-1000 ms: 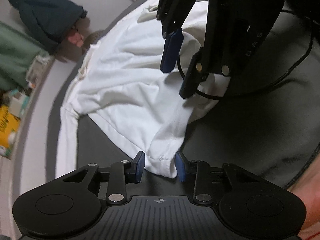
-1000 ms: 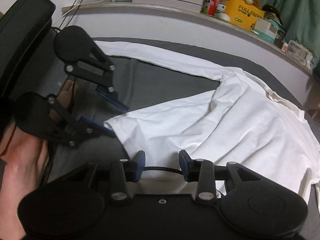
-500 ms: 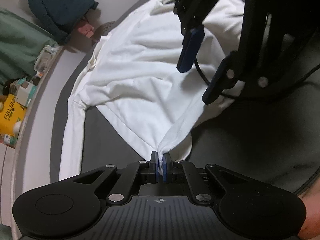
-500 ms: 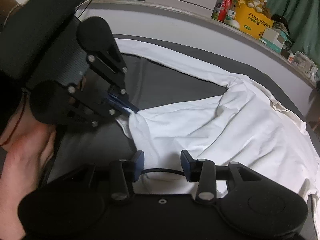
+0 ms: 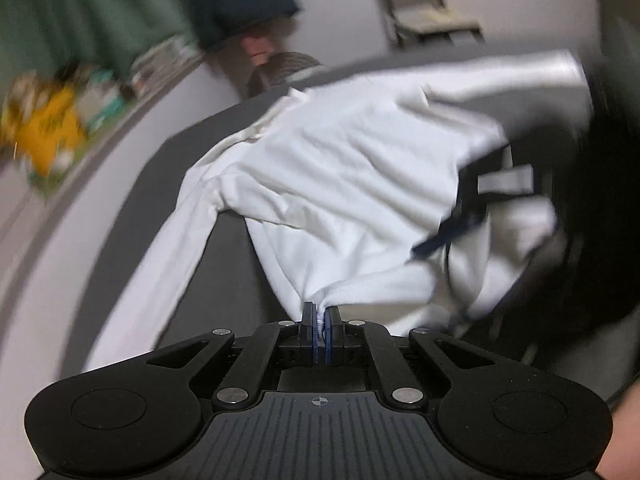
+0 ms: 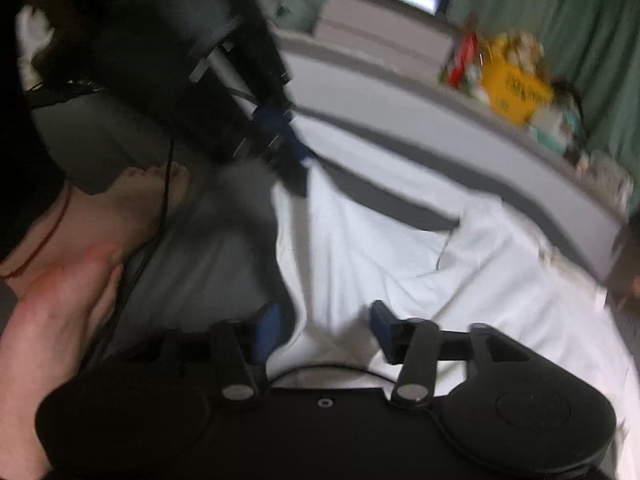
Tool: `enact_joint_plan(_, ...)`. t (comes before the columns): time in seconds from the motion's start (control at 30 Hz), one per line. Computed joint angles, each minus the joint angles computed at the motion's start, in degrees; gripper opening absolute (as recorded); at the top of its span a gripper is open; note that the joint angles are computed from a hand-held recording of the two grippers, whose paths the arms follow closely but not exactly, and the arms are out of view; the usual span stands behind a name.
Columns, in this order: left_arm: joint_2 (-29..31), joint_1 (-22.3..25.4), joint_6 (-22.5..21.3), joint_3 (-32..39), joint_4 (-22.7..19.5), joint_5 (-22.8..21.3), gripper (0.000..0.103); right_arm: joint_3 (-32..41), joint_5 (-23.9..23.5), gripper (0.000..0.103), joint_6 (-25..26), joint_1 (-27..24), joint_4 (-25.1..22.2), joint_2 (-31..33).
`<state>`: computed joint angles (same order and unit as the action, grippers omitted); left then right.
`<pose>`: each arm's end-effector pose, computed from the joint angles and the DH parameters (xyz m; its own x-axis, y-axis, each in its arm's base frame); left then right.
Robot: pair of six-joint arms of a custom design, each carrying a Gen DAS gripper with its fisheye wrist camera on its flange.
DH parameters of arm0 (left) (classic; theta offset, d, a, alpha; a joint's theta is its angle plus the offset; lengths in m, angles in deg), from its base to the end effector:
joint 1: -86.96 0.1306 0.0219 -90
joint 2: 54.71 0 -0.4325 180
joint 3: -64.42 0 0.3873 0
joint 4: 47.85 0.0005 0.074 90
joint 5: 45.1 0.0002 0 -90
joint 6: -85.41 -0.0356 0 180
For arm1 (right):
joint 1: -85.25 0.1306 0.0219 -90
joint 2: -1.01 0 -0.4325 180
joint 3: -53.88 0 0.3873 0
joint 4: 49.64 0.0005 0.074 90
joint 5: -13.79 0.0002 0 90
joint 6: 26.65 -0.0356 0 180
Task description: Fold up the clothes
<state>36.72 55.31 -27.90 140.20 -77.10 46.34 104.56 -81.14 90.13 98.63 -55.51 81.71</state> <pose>0.4105 -0.2547 0.3810 -0.3383 0.6732 -0.6575 0.7334 0.6264 0.2640 0.3651 0.0895 0.2993 -0.3748 -0.5506 -0.7459 -0.5233 0.7898 -0.3200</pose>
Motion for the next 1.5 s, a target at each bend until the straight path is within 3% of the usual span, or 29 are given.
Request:
enact_joint_plan(0.07, -0.73, 1.95, 6.12, 1.55, -3.21, 3.04, 0.003, -1.36, 3.72, 0.064, 2.10, 2.12, 3.49, 0.01)
enact_joint_plan(0.17, -1.20, 4.95, 13.57, 2.45, -6.27, 6.86, 0.003, -1.08, 9.92, 0.065, 4.46, 5.28, 2.71, 1.35)
enact_joint_plan(0.27, -1.65, 7.46, 18.44, 1.22, -6.21, 9.58, 0.003, -0.80, 14.56, 0.065, 4.49, 7.47, 1.27, 3.00)
enact_joint_plan(0.53, -3.45, 10.16, 23.49, -0.90, -3.77, 13.78, 0.003, -3.89, 27.26, 0.066, 9.94, 11.79, 17.47, 8.52)
enact_joint_plan(0.57, -3.65, 10.40, 23.42, -0.90, -3.52, 13.94, 0.003, -4.27, 28.84, 0.054, 11.39, 11.94, 19.52, 9.33)
enact_joint_plan(0.6, -3.73, 10.69, 23.49, -0.95, -3.21, 14.15, 0.003, -4.20, 30.97, 0.033, 12.61, 11.99, 19.78, 10.01)
enact_joint_plan(0.67, -3.39, 10.68, 21.80, -0.37, -3.96, 13.31, 0.003, -3.84, 33.03, 0.014, 13.17, 11.68, 18.68, 10.23)
enact_joint_plan(0.73, -3.00, 10.17, 18.42, 0.10, -5.13, 11.31, 0.003, -4.61, 33.87, 0.006, 16.19, 11.19, 19.68, 8.77)
enact_joint_plan(0.77, -2.63, 9.68, 16.14, 0.27, -5.89, 10.21, 0.003, -4.64, 33.18, 0.005, 17.42, 10.65, 18.42, 7.33)
enact_joint_plan(0.83, -1.68, 8.97, 11.94, 0.52, -7.91, 9.48, 0.003, -3.11, 27.91, 0.004, 18.02, 8.30, 10.43, 3.19)
enact_joint_plan(0.97, 0.81, 7.21, 2.31, 1.11, -12.93, 8.21, 0.003, -0.66, 17.73, 0.004, 27.52, 3.86, -3.20, -2.30)
enact_joint_plan(1.03, 2.36, 5.98, -2.13, 1.93, -15.86, 6.04, 0.003, 0.13, 16.54, 0.004, 28.32, 3.53, -6.59, -1.74)
enact_joint_plan(1.1, 3.85, 4.93, -4.22, 2.02, -16.11, 3.90, 0.003, -0.22, 16.47, 0.004, 28.31, 3.87, -7.14, 0.27)
enact_joint_plan(1.2, 6.21, 4.43, -4.37, 3.19, -17.50, 3.84, 0.003, -0.73, 18.09, 0.004, 30.53, 5.02, -6.58, 2.48)
enact_joint_plan(1.37, 7.84, 4.59, -1.32, 3.91, -18.51, 3.93, 0.004, 1.62, 15.36, 0.016, 25.43, 3.81, -10.46, 2.47)
enact_joint_plan(1.43, 7.55, 5.34, 0.75, 3.04, -17.81, 5.06, 0.013, 2.65, 12.03, 0.028, 23.36, 2.56, -12.67, 1.98)
enact_joint_plan(1.5, 7.51, 6.38, 3.72, 2.88, -18.04, 5.60, 0.042, 5.41, 3.79, 0.039, 19.86, -0.83, -17.87, 1.17)
